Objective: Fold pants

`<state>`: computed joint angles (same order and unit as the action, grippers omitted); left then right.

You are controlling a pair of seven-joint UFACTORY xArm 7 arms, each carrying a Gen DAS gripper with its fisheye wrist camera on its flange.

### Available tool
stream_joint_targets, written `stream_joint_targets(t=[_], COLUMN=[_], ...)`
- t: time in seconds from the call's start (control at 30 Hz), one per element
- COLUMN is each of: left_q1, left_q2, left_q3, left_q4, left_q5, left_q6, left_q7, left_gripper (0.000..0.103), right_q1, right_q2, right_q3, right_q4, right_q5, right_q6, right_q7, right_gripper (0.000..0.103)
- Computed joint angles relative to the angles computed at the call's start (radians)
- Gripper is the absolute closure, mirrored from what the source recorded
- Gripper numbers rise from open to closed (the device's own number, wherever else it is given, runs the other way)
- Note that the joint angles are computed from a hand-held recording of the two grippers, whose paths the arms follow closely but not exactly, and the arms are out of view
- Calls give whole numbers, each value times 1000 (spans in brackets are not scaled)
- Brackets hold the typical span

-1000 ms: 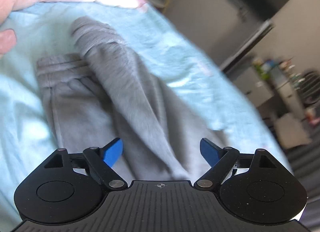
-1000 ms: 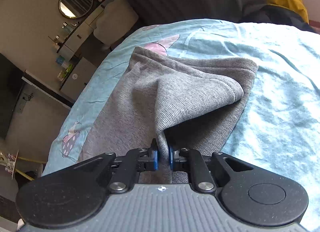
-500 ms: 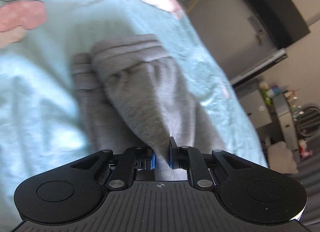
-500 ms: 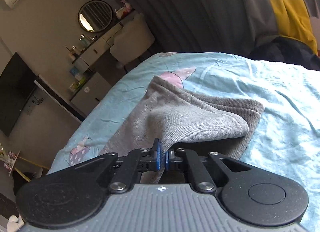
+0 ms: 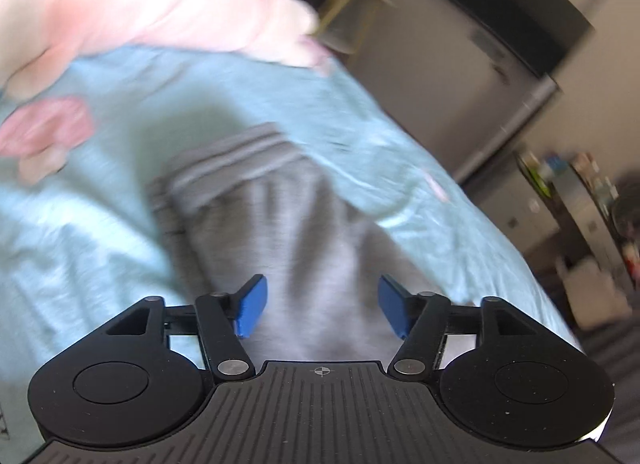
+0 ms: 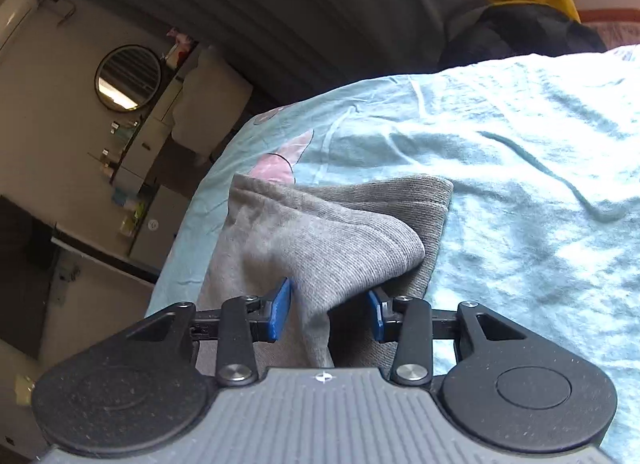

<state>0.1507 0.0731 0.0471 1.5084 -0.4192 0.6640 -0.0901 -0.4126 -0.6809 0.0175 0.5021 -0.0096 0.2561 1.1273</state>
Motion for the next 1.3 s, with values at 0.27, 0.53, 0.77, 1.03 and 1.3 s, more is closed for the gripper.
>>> stream_joint_targets(t=[0.27, 0.53, 0.77, 1.03, 1.3], left_q1=[-97, -146, -203, -220, -256], left_q2=[-1, 63, 23, 168, 361], left_q3=[-58, -75, -43, -96, 10], left_q4=[-20, -27, -144, 55, 228], left_q5=[82, 148, 241, 243, 559], left_q6=[-49, 9, -135, -227, -137], left_q7=[98, 52, 119, 140, -66], left_gripper=[30, 29, 32, 22, 21], right_q1=[-184, -123, -134, 57, 255], right_q2=[22, 38, -51, 99, 277], right_q3=[157, 130, 188, 199, 111], right_q4=[111, 117, 155, 271, 349], right_q5=[-258, -401, -544, -564, -383], right_q6=[65, 284, 376, 216, 231], right_q7=[16, -16, 102, 1, -190], right_gripper=[98, 95, 85, 69, 66])
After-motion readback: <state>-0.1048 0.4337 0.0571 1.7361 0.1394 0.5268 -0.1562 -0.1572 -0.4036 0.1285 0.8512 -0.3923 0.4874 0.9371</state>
